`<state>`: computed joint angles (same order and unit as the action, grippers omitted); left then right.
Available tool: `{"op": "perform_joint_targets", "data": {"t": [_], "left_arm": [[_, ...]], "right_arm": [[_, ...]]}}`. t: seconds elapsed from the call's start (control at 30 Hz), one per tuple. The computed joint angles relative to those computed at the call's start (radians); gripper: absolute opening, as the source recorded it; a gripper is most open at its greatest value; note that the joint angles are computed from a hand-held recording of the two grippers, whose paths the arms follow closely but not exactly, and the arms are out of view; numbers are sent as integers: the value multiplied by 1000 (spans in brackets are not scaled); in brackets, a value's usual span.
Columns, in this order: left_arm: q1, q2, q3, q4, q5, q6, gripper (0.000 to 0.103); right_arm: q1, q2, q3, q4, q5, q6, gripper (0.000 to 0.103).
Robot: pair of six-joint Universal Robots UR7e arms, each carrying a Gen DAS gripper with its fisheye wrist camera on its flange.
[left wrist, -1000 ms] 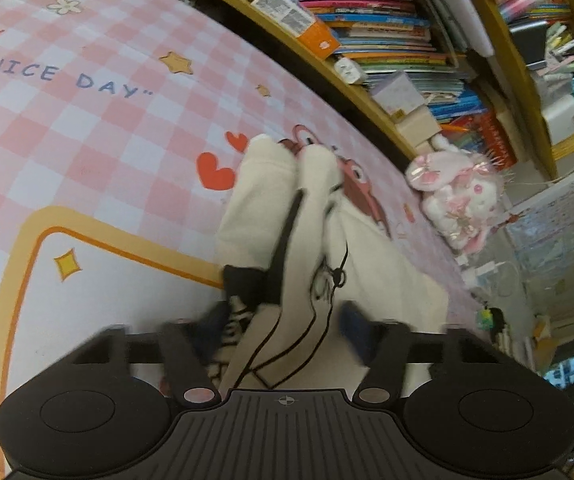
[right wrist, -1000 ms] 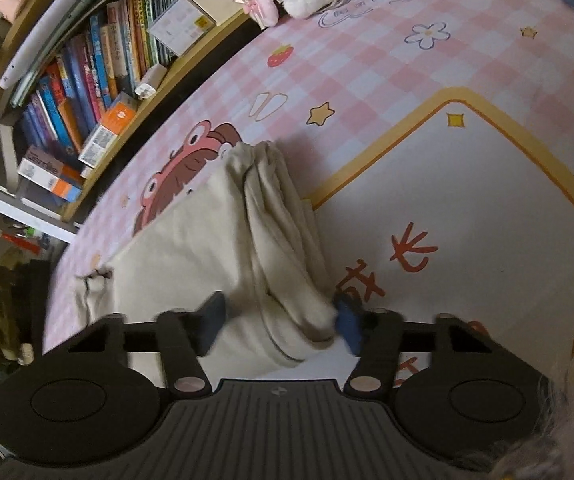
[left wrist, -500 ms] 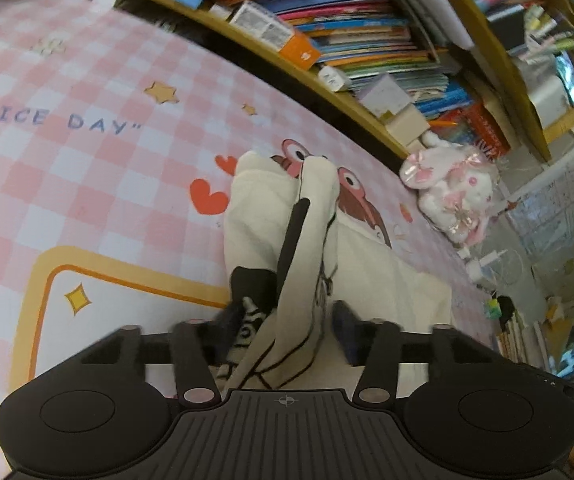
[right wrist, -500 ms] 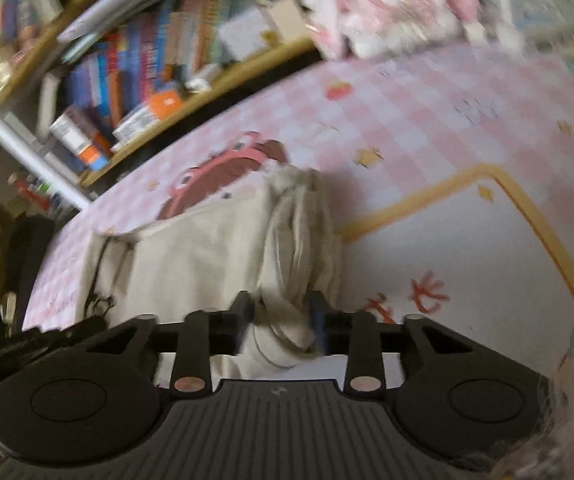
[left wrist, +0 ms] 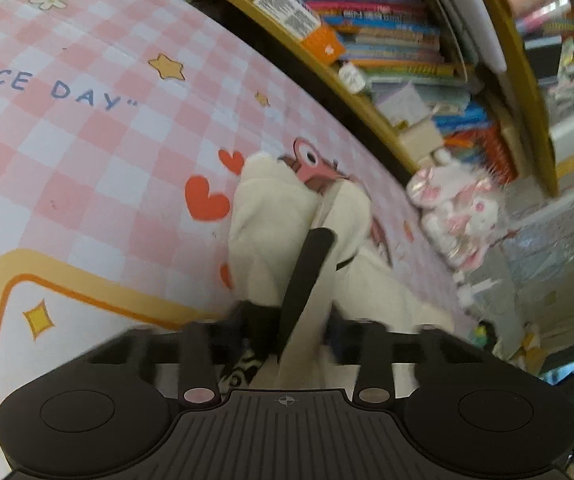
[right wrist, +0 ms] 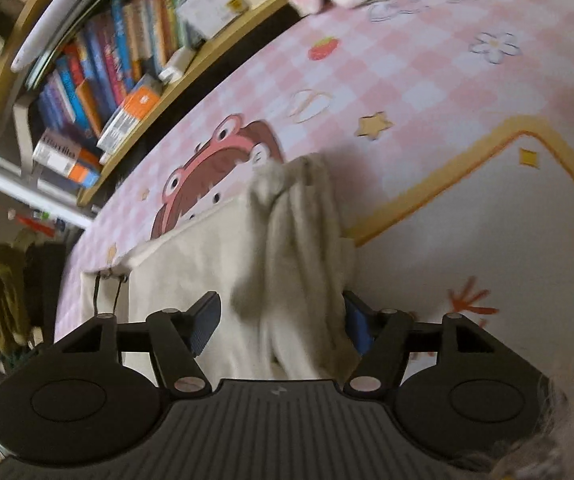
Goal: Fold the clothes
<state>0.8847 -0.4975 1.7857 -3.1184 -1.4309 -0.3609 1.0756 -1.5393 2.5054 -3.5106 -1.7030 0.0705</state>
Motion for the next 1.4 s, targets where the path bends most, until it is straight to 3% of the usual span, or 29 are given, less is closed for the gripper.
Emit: {"op": "perform_joint_targets", "data": {"t": [0.07, 0.13, 0.2, 0.3, 0.53, 0.73, 0.8, 0.83, 0.93, 1.07, 1.23, 1.4], "left_arm": [[-31, -14, 23, -25, 29, 43, 20], [-49, -32, 46, -31, 37, 84, 20], [-51, -45, 60, -20, 31, 89, 20], [-32, -46, 53, 16, 26, 44, 25], [-10, -41, 48, 30, 7, -6, 40], [-2, -31, 56, -3, -8, -40, 38], [-6, -30, 59, -5, -11, -42, 24], [-11, -32, 64, -9, -6, -39, 21], [-25, -45, 84, -41, -1, -20, 18], [-38, -58, 105, -67, 0, -32, 18], [-59, -69, 142, -117, 7, -56, 18], [-87, -79, 188, -179, 34, -97, 18]], "right_arm": [[48, 32, 2, -61, -64, -73, 24], [75, 42, 24, -141, -73, -146, 23], [76, 27, 51, -170, -51, -176, 22], [53, 3, 65, -119, -53, -140, 23], [-8, -9, 82, -105, -19, -57, 48], [-11, 4, 79, -112, -6, -74, 53], [-2, 13, 74, -109, -14, -96, 46], [-7, 9, 72, -91, -1, -100, 34], [-10, 7, 79, -109, 18, -116, 24], [-13, -25, 91, -102, 46, -137, 23], [1, -57, 90, -48, 28, -160, 23], [-22, -100, 111, -18, 74, -205, 23]]}}
